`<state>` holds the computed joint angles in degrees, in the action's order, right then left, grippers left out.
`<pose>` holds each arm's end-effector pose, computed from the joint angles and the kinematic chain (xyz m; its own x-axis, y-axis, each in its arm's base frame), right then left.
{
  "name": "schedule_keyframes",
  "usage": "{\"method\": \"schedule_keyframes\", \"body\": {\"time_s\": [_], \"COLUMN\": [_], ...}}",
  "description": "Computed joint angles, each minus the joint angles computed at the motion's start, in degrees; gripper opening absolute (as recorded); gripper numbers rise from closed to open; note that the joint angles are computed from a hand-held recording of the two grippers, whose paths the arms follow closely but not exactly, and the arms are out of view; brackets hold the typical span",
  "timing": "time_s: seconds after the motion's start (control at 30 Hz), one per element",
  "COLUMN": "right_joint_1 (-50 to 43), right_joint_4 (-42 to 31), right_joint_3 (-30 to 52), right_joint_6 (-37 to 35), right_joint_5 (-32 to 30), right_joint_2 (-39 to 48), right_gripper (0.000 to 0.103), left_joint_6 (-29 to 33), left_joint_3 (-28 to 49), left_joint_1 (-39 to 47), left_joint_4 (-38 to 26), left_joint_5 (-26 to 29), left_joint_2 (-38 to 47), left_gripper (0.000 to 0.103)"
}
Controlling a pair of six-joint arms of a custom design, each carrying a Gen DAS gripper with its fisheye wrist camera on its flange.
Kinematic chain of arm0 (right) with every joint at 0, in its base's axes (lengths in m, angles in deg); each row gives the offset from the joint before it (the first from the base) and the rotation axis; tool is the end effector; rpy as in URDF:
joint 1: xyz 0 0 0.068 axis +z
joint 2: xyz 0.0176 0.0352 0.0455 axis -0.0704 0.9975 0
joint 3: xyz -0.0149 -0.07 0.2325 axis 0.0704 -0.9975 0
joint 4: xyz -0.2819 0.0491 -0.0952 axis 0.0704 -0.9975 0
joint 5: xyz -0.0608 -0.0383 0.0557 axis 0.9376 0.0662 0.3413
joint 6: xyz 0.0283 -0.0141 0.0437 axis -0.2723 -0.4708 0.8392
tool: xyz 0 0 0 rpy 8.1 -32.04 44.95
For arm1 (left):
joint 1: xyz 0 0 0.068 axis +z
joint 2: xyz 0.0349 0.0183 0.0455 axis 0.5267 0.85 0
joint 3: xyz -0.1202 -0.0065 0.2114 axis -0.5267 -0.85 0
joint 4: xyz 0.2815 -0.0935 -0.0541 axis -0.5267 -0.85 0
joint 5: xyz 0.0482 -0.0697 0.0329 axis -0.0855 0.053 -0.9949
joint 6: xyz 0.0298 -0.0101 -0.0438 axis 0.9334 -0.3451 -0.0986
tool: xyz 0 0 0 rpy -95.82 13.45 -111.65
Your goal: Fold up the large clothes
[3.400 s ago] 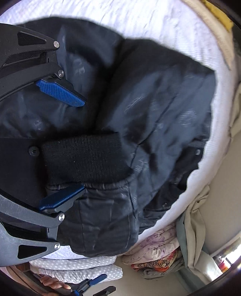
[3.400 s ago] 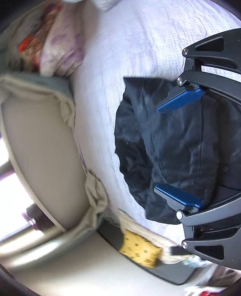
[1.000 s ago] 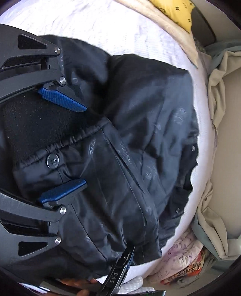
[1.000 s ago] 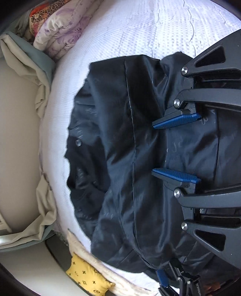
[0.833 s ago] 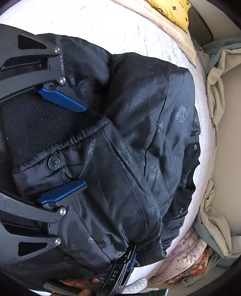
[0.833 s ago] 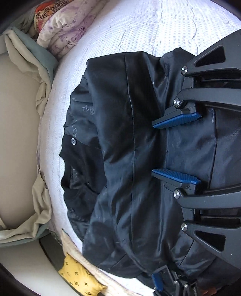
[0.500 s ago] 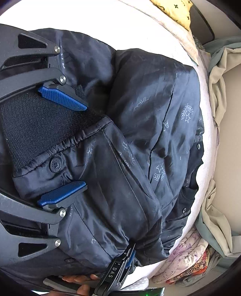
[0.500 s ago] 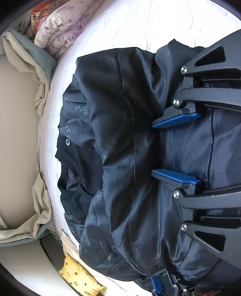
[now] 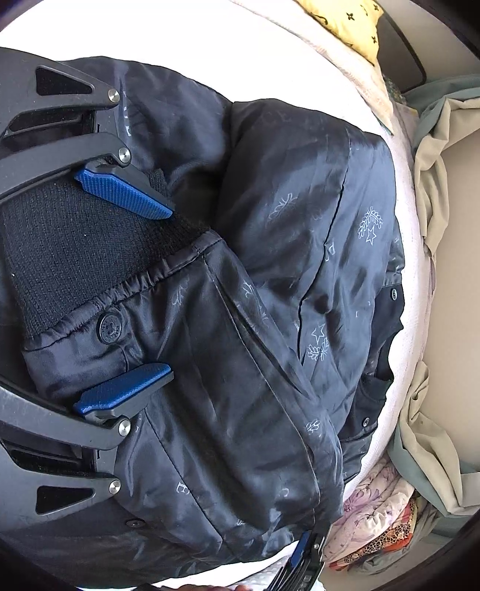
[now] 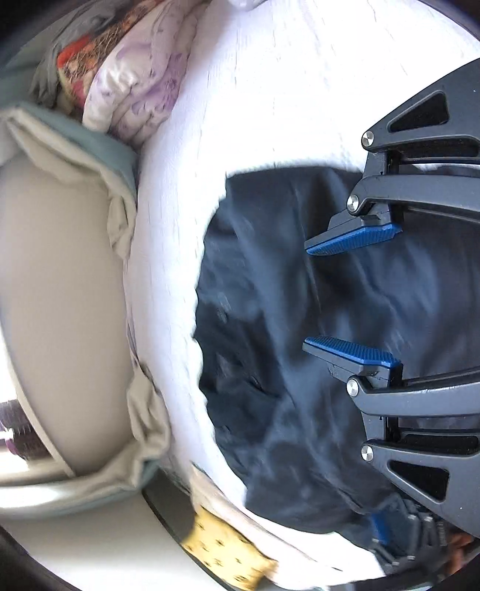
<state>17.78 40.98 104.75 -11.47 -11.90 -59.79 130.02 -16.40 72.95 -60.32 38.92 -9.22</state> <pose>0.1701 0.0582 0.1551 -0.6661 0.2056 -0.7170 0.1266 0.9785 0.1630 0.1603 0.1184 0.1155 -0.8234 0.2136 -0.5257 0.2757 0.9603 -0.0417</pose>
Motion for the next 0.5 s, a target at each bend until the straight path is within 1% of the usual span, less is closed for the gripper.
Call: {"method": "schedule_keyframes", "body": {"time_s": [0.1, 0.13, 0.2, 0.23, 0.33, 0.43, 0.5], "right_joint_1": [-7.6, -9.8, -11.6, -11.4, -9.6, -10.5, -10.6], "right_joint_4": [3.0, 4.6, 7.6, 9.2, 11.4, 13.9, 15.0], "right_joint_3": [0.7, 0.5, -0.3, -0.1, 0.9, -0.6, -0.8], "right_joint_6": [-2.2, -2.6, -3.1, -3.6, -4.1, -4.5, -4.6], "right_joint_5": [-5.3, -7.8, -10.2, -9.8, -7.2, -7.7, -7.7], "right_joint_2": [7.6, 10.3, 13.7, 16.5, 21.1, 21.6, 22.2], "right_gripper": [0.043, 0.041, 0.04, 0.04, 0.04, 0.04, 0.04], "left_joint_6": [-0.5, -0.5, -0.8, -0.9, -0.9, -1.4, -2.2], "left_joint_3": [-0.2, -0.1, -0.1, -0.2, -0.1, -0.1, -0.4], "left_joint_1": [-0.3, -0.3, -0.5, -0.6, -0.6, -1.3, -2.1], "left_joint_4": [0.3, 0.4, 0.6, 0.7, 0.9, 1.8, 3.1], "left_joint_5": [-0.1, -0.1, -0.1, -0.1, 0.0, -0.1, -0.2], "left_joint_2": [-0.1, 0.1, 0.2, 0.2, 0.4, 0.8, 0.7], "left_gripper": [0.084, 0.085, 0.085, 0.085, 0.086, 0.088, 0.091]}}
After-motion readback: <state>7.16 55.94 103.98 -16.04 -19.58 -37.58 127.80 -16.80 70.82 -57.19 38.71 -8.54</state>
